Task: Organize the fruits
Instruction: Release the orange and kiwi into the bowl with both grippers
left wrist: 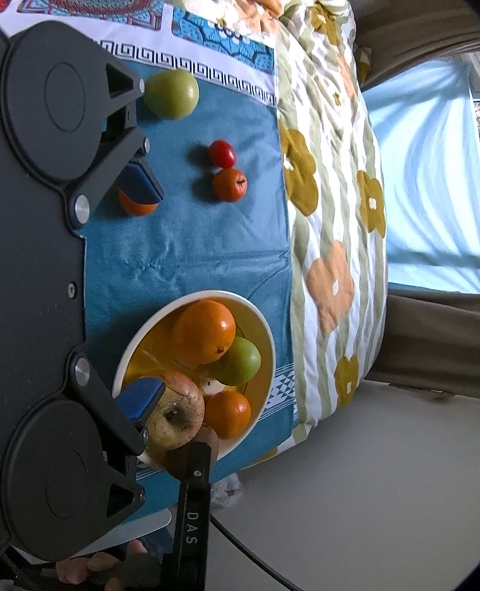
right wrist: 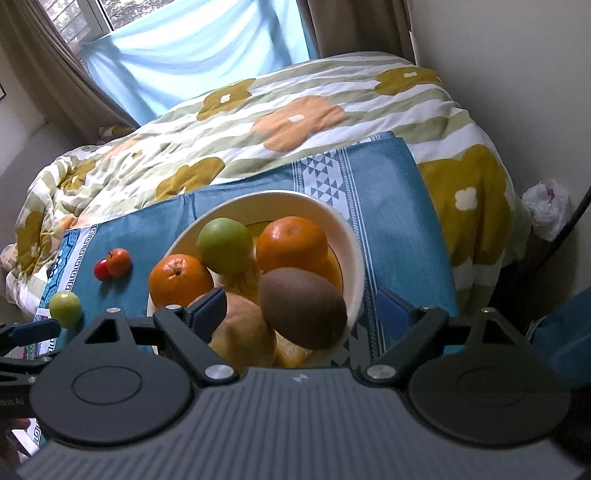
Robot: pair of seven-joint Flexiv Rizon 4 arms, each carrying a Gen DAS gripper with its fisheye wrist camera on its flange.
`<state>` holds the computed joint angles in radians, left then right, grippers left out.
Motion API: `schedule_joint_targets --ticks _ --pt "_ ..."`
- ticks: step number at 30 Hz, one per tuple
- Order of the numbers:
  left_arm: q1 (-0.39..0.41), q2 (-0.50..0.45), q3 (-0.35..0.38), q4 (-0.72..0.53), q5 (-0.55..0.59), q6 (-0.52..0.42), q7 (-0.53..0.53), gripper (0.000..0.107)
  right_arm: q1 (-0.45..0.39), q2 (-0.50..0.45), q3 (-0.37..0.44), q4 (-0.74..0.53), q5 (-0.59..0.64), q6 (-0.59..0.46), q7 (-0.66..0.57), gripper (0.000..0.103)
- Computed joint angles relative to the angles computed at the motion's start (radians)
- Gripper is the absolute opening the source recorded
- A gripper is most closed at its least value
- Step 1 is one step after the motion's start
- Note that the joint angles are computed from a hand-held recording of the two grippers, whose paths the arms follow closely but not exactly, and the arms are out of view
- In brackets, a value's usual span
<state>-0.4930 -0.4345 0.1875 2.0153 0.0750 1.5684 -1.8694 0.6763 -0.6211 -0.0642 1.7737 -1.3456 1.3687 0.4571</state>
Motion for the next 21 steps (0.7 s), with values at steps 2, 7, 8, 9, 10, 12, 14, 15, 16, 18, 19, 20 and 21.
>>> schedule_joint_targets --ticks 2,7,8,9,10,12,14,15,16,18,19,20,21 --pt "-0.032 0.014 0.036 0.006 0.012 -0.002 -0.026 0.102 0.004 0.012 0.005 0.008 -0.001 -0.015 -0.015 0.103" --pt "-0.159 0.050 0.188 0.002 0.110 -0.042 -0.165 0.102 0.010 0.039 0.031 0.016 0.001 -0.053 -0.093 0.103" --pt "-0.172 0.061 0.205 0.006 0.131 -0.048 -0.194 0.102 0.011 0.043 0.034 0.017 -0.003 -0.056 -0.101 0.103" --pt "-0.186 0.073 0.225 0.011 0.152 -0.055 -0.226 0.102 0.013 0.048 0.037 0.016 -0.007 -0.059 -0.109 0.103" --pt "-0.199 0.082 0.244 0.012 0.176 -0.063 -0.257 0.102 0.015 0.052 0.040 0.016 -0.015 -0.058 -0.112 0.103" --pt "-0.244 0.102 0.304 0.011 0.243 -0.083 -0.334 0.102 0.018 0.057 0.049 0.009 -0.020 -0.065 -0.130 0.103" --pt "-0.272 0.124 0.351 0.014 0.310 -0.092 -0.404 0.102 0.025 0.058 0.059 -0.002 -0.015 -0.074 -0.154 0.103" --pt "-0.286 0.134 0.376 0.014 0.346 -0.096 -0.444 0.102 0.028 0.058 0.062 -0.009 -0.013 -0.074 -0.161 0.103" --pt "-0.298 0.146 0.398 0.014 0.381 -0.102 -0.482 0.102 0.032 0.057 0.063 -0.015 -0.011 -0.076 -0.162 0.103" --pt "-0.303 0.167 0.427 0.021 0.444 -0.102 -0.545 0.102 0.043 0.052 0.066 -0.034 -0.008 -0.073 -0.163 0.103" --pt "-0.305 0.176 0.442 0.022 0.480 -0.101 -0.578 0.102 0.048 0.046 0.067 -0.044 -0.003 -0.070 -0.166 0.103" --pt "-0.301 0.184 0.449 0.025 0.510 -0.099 -0.601 0.102 0.055 0.041 0.066 -0.054 -0.001 -0.066 -0.163 0.103" --pt "-0.291 0.192 0.449 0.027 0.533 -0.097 -0.615 0.102 0.063 0.034 0.064 -0.066 0.000 -0.061 -0.161 0.103"
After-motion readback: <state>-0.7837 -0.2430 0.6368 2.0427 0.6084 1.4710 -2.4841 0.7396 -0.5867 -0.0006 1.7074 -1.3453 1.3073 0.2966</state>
